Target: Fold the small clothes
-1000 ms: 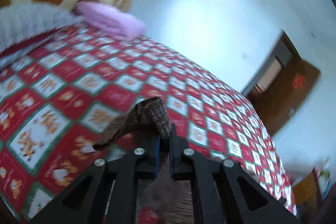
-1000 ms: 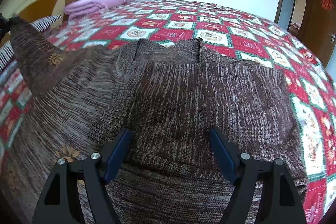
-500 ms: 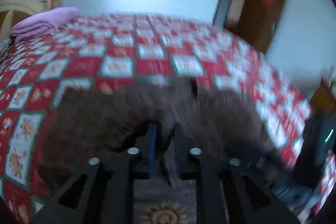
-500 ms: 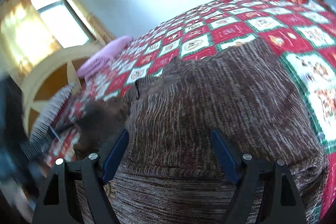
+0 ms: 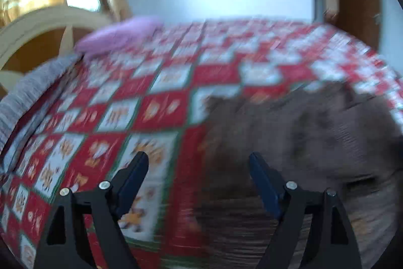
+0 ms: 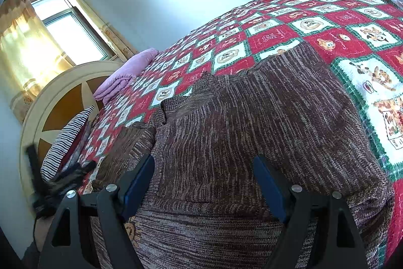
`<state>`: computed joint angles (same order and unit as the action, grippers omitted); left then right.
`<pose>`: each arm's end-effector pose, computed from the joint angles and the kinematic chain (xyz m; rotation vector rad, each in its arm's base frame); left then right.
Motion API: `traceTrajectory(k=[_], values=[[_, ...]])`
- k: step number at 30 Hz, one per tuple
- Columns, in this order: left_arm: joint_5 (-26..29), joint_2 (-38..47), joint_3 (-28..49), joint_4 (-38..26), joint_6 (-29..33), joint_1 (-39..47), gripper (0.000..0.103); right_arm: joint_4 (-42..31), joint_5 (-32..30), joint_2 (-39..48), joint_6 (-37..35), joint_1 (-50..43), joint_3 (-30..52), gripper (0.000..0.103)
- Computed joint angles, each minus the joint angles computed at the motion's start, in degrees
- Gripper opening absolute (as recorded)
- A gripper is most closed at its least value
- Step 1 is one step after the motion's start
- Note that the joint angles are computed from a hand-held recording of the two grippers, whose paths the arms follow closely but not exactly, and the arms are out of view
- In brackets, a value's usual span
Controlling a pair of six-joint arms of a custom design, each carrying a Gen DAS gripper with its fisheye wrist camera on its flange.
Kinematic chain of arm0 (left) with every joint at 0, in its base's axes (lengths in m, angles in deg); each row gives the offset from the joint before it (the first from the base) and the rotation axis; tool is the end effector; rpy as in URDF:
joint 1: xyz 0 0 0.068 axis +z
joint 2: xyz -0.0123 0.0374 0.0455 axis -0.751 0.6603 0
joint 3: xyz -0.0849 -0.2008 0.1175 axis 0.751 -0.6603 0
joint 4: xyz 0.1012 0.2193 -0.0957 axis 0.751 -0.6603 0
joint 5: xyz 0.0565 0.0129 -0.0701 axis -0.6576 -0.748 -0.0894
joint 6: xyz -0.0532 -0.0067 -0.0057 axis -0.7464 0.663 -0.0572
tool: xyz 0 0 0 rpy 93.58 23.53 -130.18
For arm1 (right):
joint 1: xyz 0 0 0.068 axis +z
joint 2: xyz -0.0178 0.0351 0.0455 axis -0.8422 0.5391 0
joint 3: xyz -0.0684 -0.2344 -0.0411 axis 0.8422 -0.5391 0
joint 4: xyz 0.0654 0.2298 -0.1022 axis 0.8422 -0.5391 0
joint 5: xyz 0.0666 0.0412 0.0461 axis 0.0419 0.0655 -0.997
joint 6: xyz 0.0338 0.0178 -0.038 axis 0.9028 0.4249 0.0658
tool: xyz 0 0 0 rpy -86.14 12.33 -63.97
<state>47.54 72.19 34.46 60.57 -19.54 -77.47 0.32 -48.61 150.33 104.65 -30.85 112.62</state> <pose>0.2218 -0.0963 0.0393 -0.3951 2.3225 0.3755 0.3644 0.1933 -0.0144 -0.2127 2.2254 0.8150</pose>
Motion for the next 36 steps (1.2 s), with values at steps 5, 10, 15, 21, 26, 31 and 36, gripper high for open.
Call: traceTrajectory(k=[5,10,15,21,26,31,36], values=[[7.8,2.0,-3.3,4.6,0.5,5.8,0.092,-6.3,6.8,-3.0,-3.4,2.5,0.3,0.081],[10.6,3.5,-5.6,10.0,-1.3,7.1,0.101,-17.8,15.4,-8.8,-11.4,11.7,4.2,0.081],[13.7,4.8,-6.3,14.0,-1.3,9.2,0.103,-38.9,27.5,2.4,-22.7,21.0,26.6,0.079],[13.5,5.5,-6.4,14.9,-1.5,9.0,0.103,-55.0,26.9,17.3,-21.5,21.2,50.4,0.055],[14.0,5.3,-6.9,15.7,-1.2,9.4,0.103,-48.8,26.4,10.2,-21.4,19.7,42.3,0.007],[14.2,5.2,-6.9,15.8,-1.1,9.6,0.103,-48.6,23.7,7.2,-16.1,14.1,40.7,0.013],[13.8,5.2,-6.8,15.3,-1.1,9.3,0.103,-49.1,18.4,6.9,-10.2,8.9,37.6,0.058]])
